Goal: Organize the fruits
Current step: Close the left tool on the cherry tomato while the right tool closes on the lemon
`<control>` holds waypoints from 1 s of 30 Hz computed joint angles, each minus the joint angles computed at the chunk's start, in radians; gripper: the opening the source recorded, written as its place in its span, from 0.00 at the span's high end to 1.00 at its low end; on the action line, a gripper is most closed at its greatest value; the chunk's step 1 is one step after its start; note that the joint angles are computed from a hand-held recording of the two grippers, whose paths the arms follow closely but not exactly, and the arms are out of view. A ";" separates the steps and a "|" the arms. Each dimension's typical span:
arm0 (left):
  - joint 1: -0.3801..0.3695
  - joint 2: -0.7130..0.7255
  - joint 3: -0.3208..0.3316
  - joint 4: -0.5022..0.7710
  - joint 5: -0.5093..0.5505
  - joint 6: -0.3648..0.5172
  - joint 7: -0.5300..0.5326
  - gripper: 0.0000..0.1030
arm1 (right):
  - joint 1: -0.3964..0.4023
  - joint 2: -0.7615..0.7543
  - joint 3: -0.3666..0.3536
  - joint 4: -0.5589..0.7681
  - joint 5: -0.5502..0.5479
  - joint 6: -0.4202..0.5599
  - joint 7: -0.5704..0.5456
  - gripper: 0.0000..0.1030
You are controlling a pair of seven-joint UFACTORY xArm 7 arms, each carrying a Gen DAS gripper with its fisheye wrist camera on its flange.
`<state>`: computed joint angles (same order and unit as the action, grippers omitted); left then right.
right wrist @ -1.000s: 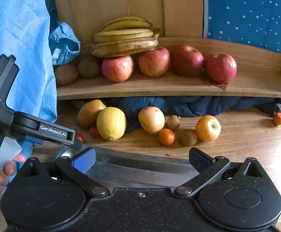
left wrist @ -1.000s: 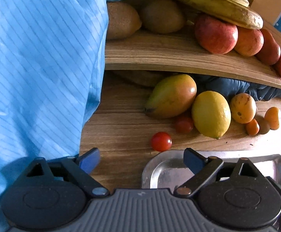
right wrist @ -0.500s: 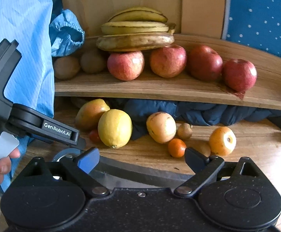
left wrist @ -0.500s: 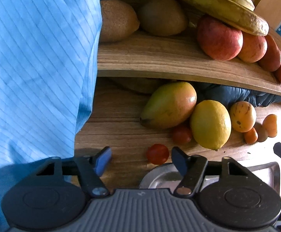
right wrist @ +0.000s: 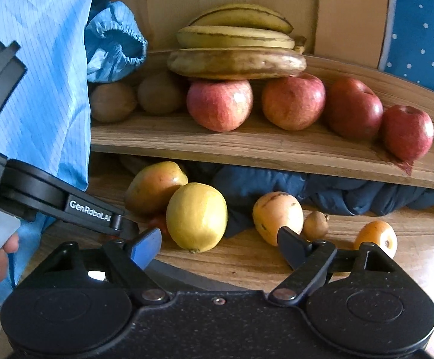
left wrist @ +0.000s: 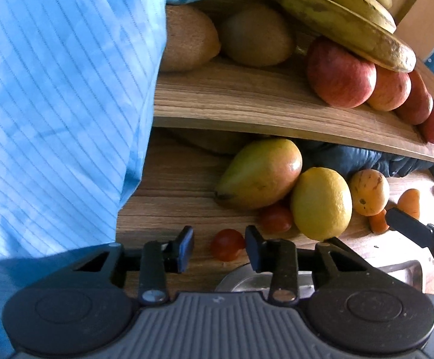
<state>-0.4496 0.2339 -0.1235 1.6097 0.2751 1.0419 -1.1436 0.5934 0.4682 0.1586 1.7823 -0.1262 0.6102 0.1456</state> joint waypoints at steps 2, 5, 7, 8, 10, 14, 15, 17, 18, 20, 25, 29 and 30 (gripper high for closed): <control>-0.001 -0.010 -0.001 -0.014 -0.001 -0.004 -0.006 0.60 | 0.002 0.015 0.000 0.016 -0.001 0.006 -0.005 0.18; 0.004 -0.019 -0.003 -0.025 -0.006 -0.006 -0.002 0.60 | 0.007 0.037 0.000 0.043 -0.003 0.015 -0.014 0.21; 0.006 -0.023 -0.004 -0.030 -0.008 -0.008 -0.001 0.60 | 0.010 0.054 0.000 0.064 -0.001 0.024 -0.024 0.22; 0.008 -0.027 -0.004 -0.035 -0.010 -0.010 0.001 0.60 | 0.012 0.061 0.000 0.073 0.000 0.026 -0.028 0.22; 0.007 -0.036 -0.008 -0.039 -0.011 -0.006 -0.006 0.60 | 0.017 0.076 -0.001 0.091 0.001 0.032 -0.036 0.23; 0.001 -0.028 -0.011 -0.044 -0.001 -0.014 -0.024 0.60 | 0.023 0.097 -0.003 0.115 0.005 0.043 -0.053 0.27; 0.000 -0.029 -0.011 -0.046 -0.001 -0.015 -0.026 0.60 | 0.023 0.103 -0.001 0.121 0.009 0.048 -0.060 0.28; 0.000 -0.029 -0.011 -0.048 0.001 -0.017 -0.031 0.62 | 0.023 0.111 -0.001 0.131 0.015 0.055 -0.068 0.30; 0.000 -0.030 -0.011 -0.050 0.000 -0.020 -0.032 0.63 | 0.022 0.113 -0.001 0.133 0.019 0.057 -0.071 0.30; 0.003 -0.034 -0.012 -0.063 -0.008 -0.040 -0.033 0.71 | 0.023 0.118 -0.002 0.139 0.024 0.061 -0.075 0.31; 0.009 -0.049 -0.014 -0.082 -0.015 -0.057 -0.032 0.74 | 0.020 0.121 0.002 0.137 0.041 0.056 -0.090 0.32; 0.009 -0.057 -0.014 -0.093 -0.006 -0.065 -0.045 0.75 | 0.020 0.126 0.004 0.138 0.052 0.053 -0.087 0.33; 0.010 -0.062 -0.015 -0.097 -0.005 -0.066 -0.045 0.75 | 0.021 0.126 0.004 0.135 0.053 0.048 -0.086 0.35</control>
<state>-0.4391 0.1719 -0.1384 1.5131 0.2698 0.9759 -1.1886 0.6141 0.5943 0.1621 1.9173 -0.0731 0.6579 0.0594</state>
